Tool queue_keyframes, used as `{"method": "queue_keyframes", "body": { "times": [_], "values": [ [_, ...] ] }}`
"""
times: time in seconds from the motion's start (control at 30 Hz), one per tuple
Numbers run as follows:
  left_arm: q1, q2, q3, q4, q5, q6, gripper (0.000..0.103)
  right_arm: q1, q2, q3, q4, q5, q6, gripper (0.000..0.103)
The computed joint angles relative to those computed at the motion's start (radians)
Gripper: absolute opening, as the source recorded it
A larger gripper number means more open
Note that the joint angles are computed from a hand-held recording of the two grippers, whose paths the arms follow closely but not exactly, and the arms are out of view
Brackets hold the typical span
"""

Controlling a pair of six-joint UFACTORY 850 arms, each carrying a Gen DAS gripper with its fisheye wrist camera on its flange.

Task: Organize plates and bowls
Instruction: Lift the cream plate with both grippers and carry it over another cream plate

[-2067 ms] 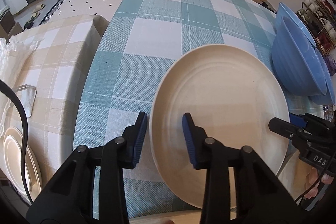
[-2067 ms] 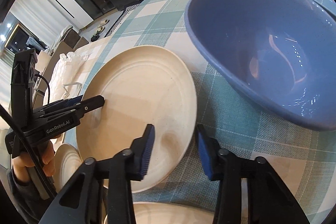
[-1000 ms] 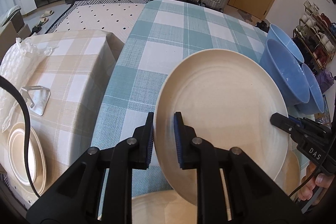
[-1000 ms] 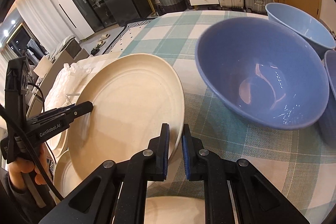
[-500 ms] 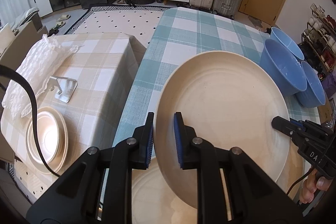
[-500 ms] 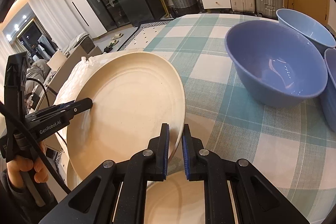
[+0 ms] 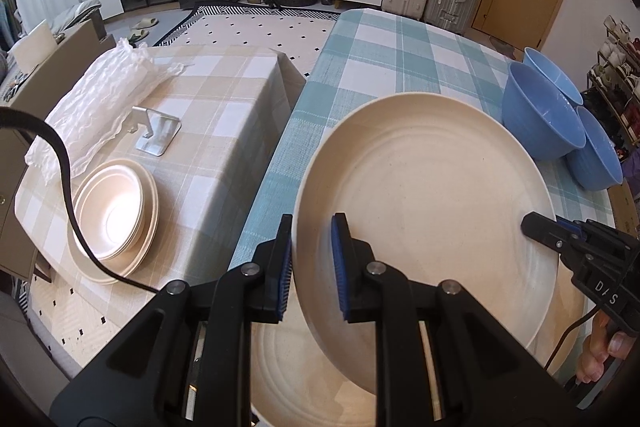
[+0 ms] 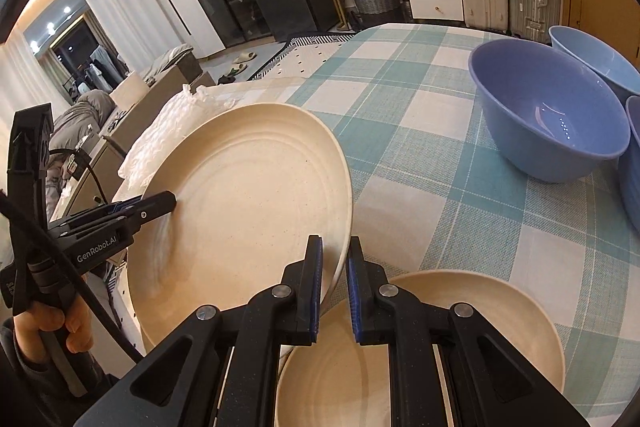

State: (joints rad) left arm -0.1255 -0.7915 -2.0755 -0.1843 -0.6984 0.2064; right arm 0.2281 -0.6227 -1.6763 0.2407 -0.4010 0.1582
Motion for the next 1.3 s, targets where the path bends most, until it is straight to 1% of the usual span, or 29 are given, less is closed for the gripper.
{"method": "queue_keyframes", "body": {
  "times": [0.3, 0.43, 0.53, 0.83, 1.2, 1.3],
  "values": [
    [0.013, 0.102, 0.168, 0.009, 0.063, -0.003, 0.015, 0.026, 0.030, 0.044, 0.004, 0.009, -0.013, 0.012],
    [0.023, 0.131, 0.223, 0.002, 0.086, 0.001, 0.015, 0.035, 0.033, 0.052, 0.016, 0.005, -0.030, 0.011],
    [0.034, 0.145, 0.253, -0.003, 0.095, 0.010, 0.015, 0.047, 0.032, 0.050, -0.009, -0.001, -0.012, 0.011],
    [0.059, 0.176, 0.331, -0.020, 0.127, 0.018, 0.015, 0.072, 0.018, 0.043, -0.036, -0.016, -0.002, 0.012],
    [0.064, 0.168, 0.363, -0.007, 0.138, 0.001, 0.015, 0.082, -0.019, 0.020, -0.052, -0.044, -0.001, 0.012],
    [0.066, 0.167, 0.370, -0.012, 0.135, 0.002, 0.016, 0.089, -0.026, 0.010, -0.096, -0.051, 0.028, 0.012]
  ]
}}
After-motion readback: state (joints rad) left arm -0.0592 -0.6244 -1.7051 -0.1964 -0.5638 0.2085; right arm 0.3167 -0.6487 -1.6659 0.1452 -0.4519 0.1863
